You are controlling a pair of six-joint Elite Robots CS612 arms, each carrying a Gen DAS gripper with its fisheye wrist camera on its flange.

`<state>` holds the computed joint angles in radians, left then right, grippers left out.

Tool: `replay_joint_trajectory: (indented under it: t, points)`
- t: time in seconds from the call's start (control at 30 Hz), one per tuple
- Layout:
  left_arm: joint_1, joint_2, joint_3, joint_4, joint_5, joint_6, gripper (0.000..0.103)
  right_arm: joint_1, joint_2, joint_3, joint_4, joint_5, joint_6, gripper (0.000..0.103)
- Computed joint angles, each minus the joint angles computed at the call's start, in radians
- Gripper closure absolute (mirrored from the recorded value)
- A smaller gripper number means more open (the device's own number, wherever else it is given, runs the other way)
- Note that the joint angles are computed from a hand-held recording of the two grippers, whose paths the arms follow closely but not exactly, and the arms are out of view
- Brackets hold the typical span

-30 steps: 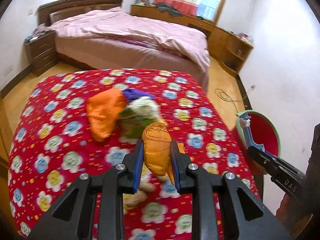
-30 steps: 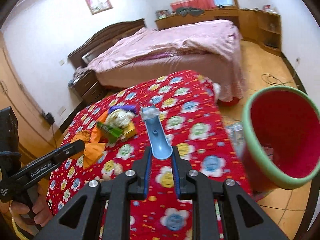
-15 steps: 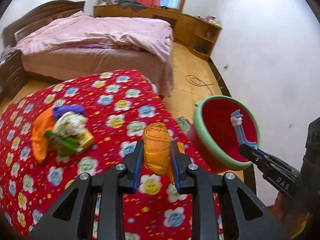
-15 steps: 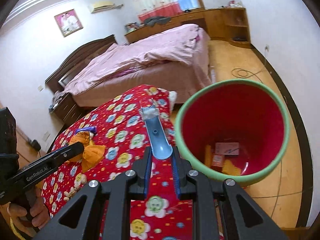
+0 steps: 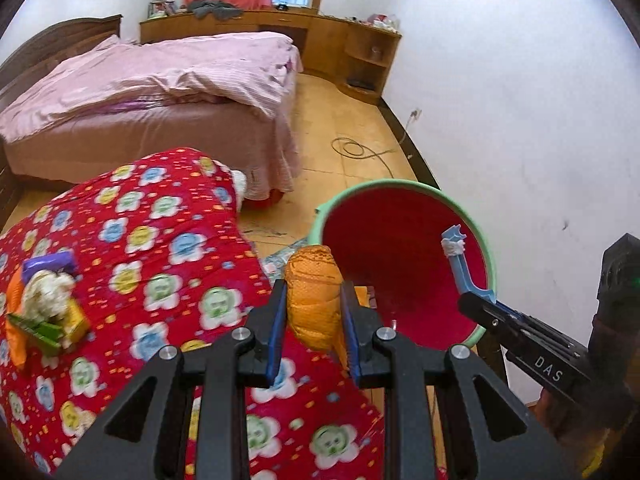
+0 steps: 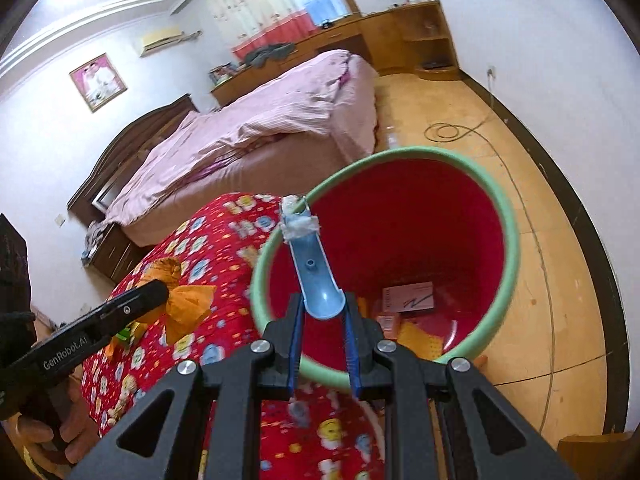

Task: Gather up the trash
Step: 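Carry the orange piece and blue slide over the red bucket with both tools, then open the left tool to drop the orange piece while the right tool drops the slide, then move both tools back over the quilt toward the remaining items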

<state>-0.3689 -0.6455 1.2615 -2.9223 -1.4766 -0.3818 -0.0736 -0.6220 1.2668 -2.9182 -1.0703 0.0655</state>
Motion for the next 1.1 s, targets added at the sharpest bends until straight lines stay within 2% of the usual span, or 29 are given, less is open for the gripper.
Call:
replay_joint_trajectory:
  t: [0.23,0.43,0.6,0.87,1.1]
  points:
    - [-0.011,0.067,-0.119,0.089,-0.04,0.021,0.078,-0.023,0.032,-0.039,0.013,-0.021,0.05,0.082]
    - [-0.017,0.114,-0.2,0.147,-0.071,0.061,0.077,-0.034,0.054,-0.075,0.034,-0.042,0.053,0.082]
    - [-0.019,0.139,-0.245,0.192,-0.077,0.077,0.062,-0.035,0.07,-0.11,0.067,-0.053,0.044,0.082]
    - [-0.01,0.146,-0.254,0.198,-0.09,0.051,0.061,-0.031,0.076,-0.126,0.084,-0.048,0.043,0.081]
    - [-0.006,0.11,-0.189,0.145,-0.084,0.037,0.061,-0.032,0.058,-0.089,0.033,-0.051,0.066,0.073]
